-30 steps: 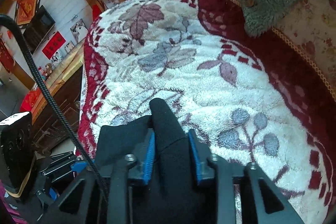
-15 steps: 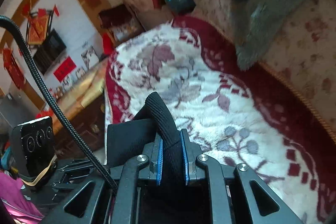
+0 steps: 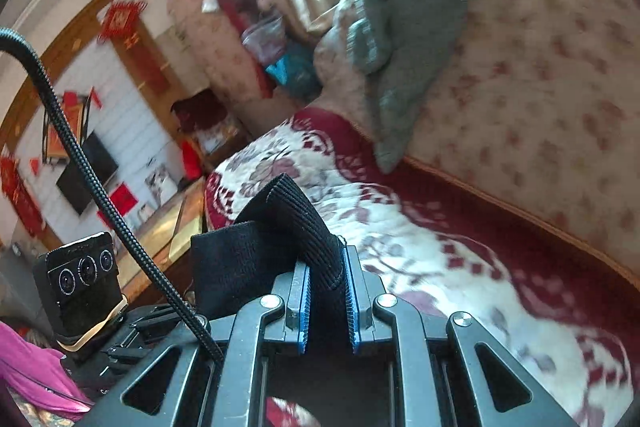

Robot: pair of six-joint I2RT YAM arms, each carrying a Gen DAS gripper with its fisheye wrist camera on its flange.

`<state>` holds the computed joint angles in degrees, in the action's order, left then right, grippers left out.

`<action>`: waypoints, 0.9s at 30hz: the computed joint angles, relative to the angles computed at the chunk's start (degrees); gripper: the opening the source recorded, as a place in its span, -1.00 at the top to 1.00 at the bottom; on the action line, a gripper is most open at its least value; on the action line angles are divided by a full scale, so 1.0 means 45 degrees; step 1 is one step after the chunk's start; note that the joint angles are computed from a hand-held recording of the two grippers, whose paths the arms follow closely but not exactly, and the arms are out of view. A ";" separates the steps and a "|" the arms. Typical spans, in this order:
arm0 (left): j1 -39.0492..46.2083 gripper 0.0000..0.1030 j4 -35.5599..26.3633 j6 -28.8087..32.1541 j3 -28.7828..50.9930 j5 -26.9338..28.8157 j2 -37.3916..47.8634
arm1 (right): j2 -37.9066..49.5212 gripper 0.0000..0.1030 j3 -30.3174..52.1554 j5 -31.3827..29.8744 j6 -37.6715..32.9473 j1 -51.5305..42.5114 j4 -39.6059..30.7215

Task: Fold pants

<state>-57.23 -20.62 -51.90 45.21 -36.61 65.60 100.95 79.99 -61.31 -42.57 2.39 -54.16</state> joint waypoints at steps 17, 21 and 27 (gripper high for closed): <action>-0.0625 0.69 0.2270 0.0413 0.3632 0.2493 0.7808 | 0.4308 0.72 -0.0215 0.1297 -0.4137 -0.6605 -0.1666; -0.0792 0.67 0.1730 0.0243 0.3813 0.2517 0.7854 | 0.4294 0.57 -0.0269 0.1733 -0.3400 -0.7257 -0.0950; -0.0999 0.27 0.1971 -0.0027 0.3269 0.2826 0.7033 | 0.3383 0.50 -0.0628 0.1436 -0.2721 -0.8066 -0.0734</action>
<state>-61.72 -11.75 -52.03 59.93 -23.90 97.24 116.17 77.17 -54.85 -54.82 -33.91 -57.46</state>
